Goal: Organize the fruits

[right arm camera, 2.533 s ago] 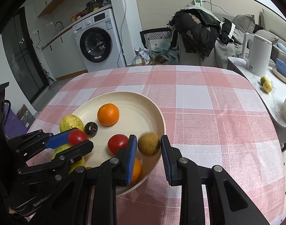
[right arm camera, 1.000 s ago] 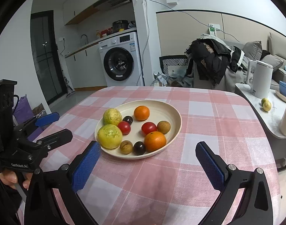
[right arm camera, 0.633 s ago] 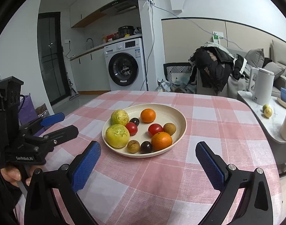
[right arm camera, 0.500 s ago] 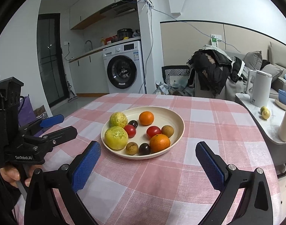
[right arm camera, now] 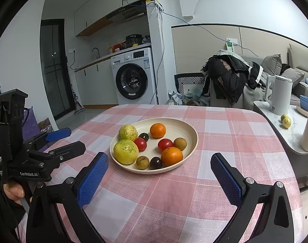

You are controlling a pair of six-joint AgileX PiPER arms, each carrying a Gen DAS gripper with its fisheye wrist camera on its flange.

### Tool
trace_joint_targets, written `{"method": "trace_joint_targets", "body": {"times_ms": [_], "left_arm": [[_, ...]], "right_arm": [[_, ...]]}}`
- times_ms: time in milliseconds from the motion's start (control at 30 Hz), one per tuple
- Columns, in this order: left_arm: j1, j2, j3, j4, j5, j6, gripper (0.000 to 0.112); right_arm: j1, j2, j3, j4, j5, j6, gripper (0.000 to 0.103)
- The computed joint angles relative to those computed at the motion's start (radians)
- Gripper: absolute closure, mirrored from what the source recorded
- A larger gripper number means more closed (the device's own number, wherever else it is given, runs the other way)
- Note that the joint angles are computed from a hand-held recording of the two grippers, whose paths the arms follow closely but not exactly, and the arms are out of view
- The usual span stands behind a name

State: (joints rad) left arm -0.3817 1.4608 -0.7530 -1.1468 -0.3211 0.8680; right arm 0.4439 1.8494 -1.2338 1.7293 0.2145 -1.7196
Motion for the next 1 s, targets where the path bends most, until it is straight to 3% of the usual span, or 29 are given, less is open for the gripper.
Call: {"method": "trace_joint_targets", "body": {"times_ms": [333, 1000], "left_arm": [[-0.040, 0.014, -0.009, -0.027, -0.035, 0.046, 0.010], [-0.040, 0.012, -0.006, -0.023, -0.034, 0.039, 0.010]], "right_arm": [[-0.001, 0.000, -0.001, -0.025, 0.008, 0.020, 0.000], [0.001, 0.003, -0.002, -0.017, 0.006, 0.015, 0.000]]}}
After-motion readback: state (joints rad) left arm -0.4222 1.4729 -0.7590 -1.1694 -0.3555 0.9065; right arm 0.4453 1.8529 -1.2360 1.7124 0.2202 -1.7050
